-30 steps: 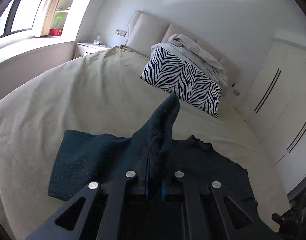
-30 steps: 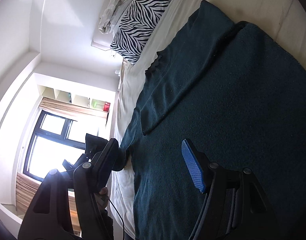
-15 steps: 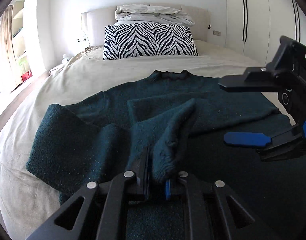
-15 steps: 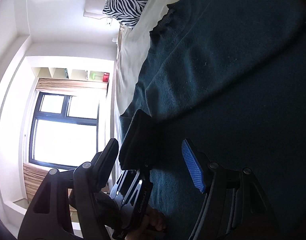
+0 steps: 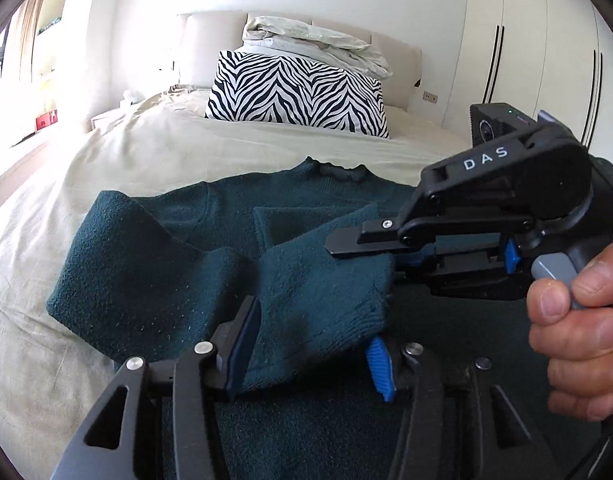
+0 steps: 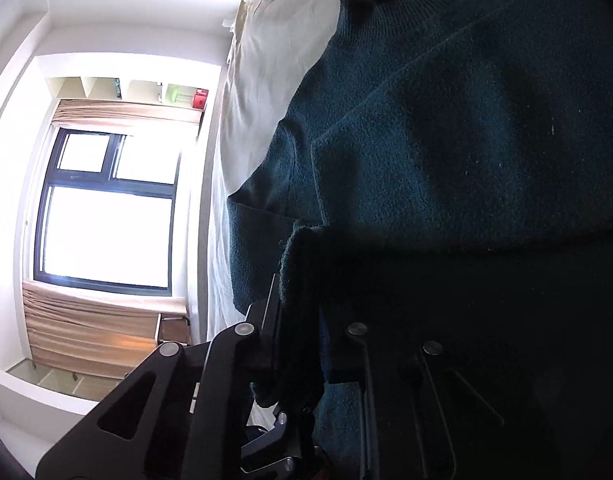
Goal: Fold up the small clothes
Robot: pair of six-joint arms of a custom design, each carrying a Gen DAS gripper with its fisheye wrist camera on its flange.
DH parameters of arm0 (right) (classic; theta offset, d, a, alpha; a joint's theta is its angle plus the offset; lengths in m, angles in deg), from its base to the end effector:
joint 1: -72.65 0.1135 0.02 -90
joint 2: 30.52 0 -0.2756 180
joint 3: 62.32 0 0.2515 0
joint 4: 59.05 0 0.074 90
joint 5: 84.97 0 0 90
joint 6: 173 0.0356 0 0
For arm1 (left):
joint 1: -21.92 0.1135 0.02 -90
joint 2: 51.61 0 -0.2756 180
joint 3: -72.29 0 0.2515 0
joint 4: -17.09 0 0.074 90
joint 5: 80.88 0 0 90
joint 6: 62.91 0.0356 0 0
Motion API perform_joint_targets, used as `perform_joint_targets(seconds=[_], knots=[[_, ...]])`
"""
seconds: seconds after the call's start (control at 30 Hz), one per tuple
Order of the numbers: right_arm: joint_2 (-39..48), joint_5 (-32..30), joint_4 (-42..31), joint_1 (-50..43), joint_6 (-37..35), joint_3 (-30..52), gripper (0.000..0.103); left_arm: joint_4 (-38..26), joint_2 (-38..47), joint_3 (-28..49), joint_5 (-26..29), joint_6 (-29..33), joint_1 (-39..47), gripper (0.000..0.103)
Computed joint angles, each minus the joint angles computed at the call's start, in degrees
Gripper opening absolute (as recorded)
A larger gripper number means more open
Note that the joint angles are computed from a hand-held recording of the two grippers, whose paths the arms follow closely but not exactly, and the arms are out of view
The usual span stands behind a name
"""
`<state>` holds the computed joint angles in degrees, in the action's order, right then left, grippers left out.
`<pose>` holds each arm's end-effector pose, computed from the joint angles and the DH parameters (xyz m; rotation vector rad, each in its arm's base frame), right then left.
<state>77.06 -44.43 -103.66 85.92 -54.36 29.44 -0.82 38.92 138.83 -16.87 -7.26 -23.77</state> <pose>0.3764 0.1166 0.2232 0.0350 2.6588 1.3845 0.2425 -0.2261 0.2160 -0.0082 2.2256 -0.2441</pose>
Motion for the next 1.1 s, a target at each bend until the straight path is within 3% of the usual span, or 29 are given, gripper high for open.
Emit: perform_joint_targets(seconds=[0.1, 0.33, 0.53, 0.8, 1.1], knots=[[-3.61, 4.51, -5.65, 0.63, -6.49, 3.82, 0.007, 3.67, -4.65, -5.69, -2.56, -2.35, -1.52, 0.073], [-6.39, 6.89, -15.54, -1.93, -14.13, 17.11, 0.007, 4.25, -5.06, -8.11, 0.62, -5.87, 0.56, 0.073], [3.8, 11.41, -23.63, -9.85, -17.6, 26.81, 0.007, 5.06, -4.64, -9.23, 2.93, -8.03, 1.87, 0.073], [12.06, 13.23, -19.13, -21.15, -17.14, 20.92, 0.007, 4.44, -2.94, -8.3, 5.75, -8.99, 3.56, 0.073], [10.62, 15.63, -14.83, -19.4, -16.01, 20.37, 0.007, 3.98, -2.52, -8.15, 8.31, -9.35, 5.23, 0.073]])
